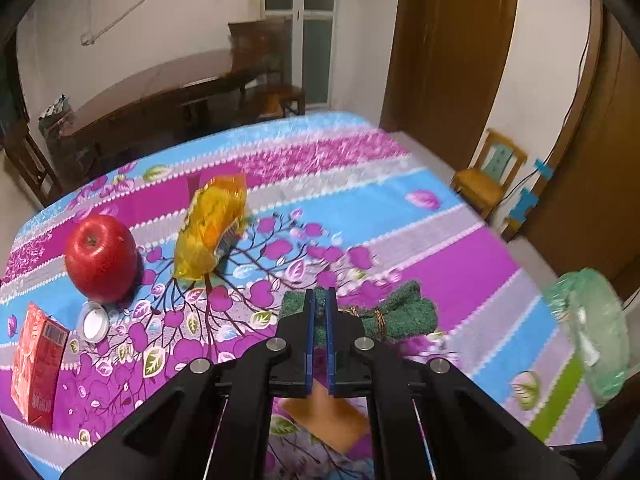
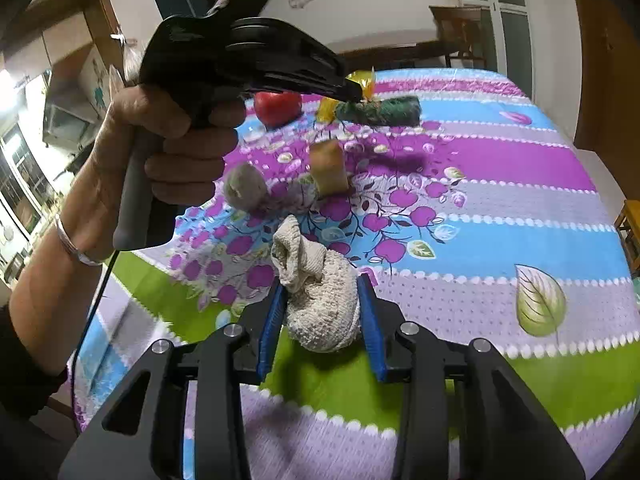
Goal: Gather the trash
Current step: 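Grasp the beige knitted pouch with the right gripper while left grasps the green scrubber, then carry pouch and scrubber over the green bin and open the left gripper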
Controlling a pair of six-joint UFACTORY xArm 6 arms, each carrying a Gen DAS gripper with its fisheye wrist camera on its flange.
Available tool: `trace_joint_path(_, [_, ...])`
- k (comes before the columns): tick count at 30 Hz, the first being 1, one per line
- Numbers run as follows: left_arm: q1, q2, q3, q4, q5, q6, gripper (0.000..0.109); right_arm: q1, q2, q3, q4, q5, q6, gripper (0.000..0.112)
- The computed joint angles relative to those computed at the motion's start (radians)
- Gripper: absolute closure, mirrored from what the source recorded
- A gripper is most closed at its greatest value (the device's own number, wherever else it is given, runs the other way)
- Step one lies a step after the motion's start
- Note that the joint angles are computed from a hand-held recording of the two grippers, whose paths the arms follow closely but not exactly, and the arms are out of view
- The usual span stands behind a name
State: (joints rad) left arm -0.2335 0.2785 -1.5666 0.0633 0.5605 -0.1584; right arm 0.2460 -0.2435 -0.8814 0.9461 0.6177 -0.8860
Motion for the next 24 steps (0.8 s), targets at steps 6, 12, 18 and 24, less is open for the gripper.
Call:
trace_joint_path(6, [-0.002,-0.277,0.278,-0.177,-0.141,0.124,0.103,-0.077,-0.161,0.107,0.061,0.015,-0.050,0.078])
trace_joint_path(12, [-0.013,-0.569,0.565,-0.238,-0.208,0.168,0.103,-0.148,-0.297,0.212,0.069,-0.008,-0.030,0.078])
trace_joint_path(18, [-0.071,-0.784,0.783,-0.140,-0.204,0.079,0.103,-0.196,-0.376,0.268,0.063,-0.010,-0.015,0.078])
trace_joint_path(24, [-0.160,-0.852,0.915,-0.072,-0.213,-0.038,0.103,-0.207,-0.450,0.320,0.008,-0.009,0.020,0.078])
